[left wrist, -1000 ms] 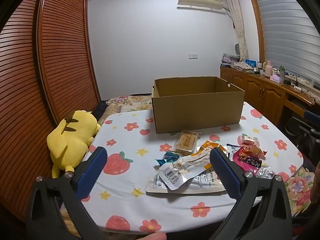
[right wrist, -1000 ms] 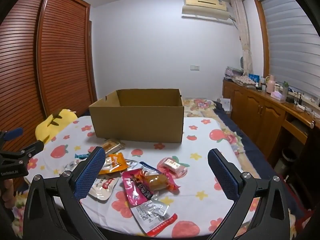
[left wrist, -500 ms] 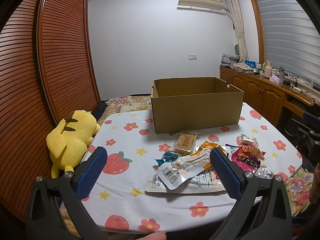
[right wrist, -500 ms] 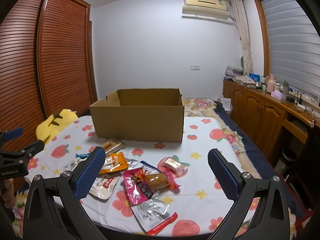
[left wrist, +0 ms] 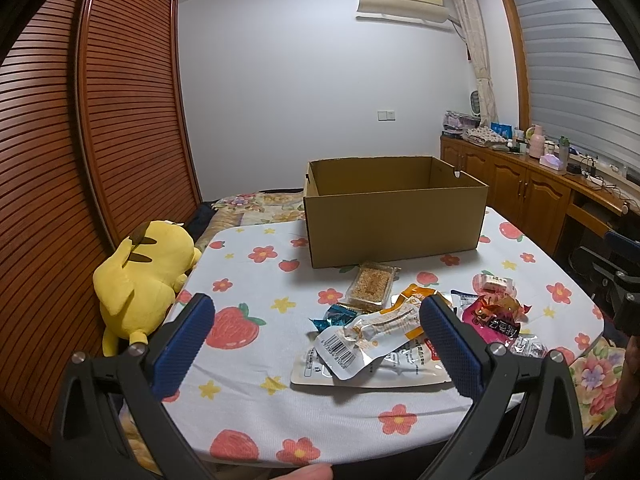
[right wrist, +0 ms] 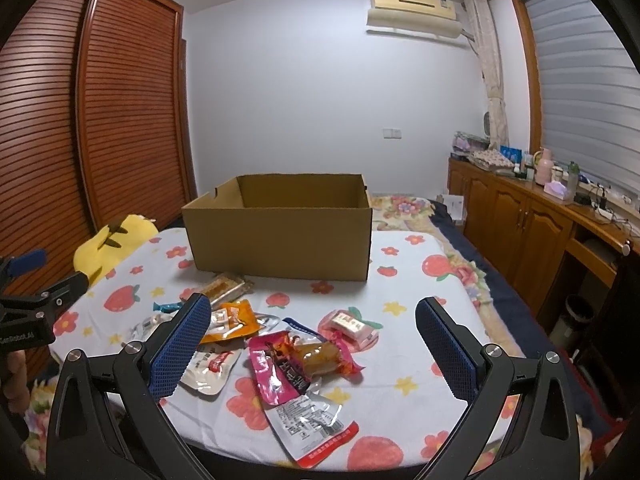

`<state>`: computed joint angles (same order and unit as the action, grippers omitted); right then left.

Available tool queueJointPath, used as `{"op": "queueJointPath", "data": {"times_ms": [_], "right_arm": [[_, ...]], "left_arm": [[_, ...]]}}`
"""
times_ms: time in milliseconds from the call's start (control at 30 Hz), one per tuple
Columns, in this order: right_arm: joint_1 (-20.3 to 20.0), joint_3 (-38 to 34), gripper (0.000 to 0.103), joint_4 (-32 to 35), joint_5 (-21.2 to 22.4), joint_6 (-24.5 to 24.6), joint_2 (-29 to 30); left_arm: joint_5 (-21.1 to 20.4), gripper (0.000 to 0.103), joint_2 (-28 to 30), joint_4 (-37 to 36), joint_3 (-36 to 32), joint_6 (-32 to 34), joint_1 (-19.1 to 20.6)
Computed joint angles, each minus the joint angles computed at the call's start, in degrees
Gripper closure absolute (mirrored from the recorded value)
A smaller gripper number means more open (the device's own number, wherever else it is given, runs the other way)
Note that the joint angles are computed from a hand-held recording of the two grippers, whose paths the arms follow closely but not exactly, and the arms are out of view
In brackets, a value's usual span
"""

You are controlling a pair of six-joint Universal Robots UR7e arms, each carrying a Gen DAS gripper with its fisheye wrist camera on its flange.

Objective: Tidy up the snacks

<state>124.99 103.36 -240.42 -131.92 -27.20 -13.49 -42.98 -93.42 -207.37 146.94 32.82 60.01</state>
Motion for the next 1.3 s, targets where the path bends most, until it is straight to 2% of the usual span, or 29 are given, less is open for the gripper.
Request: {"op": "queueJointPath", "data": {"times_ms": [1133,1300], "right_arm": [[0.35,-0.1,0.0,0.7,-0.34,0.27,-0.04],[-0.05,0.11,0.0,3.2,0.3,1.38,-0.48]], "left_arm": [[0.06,0.0,-0.66,0.57,0.09,0.06,-0.41],[-1.24,0.0,0.93,0.56,-0.47,-0.21,1.44]]}}
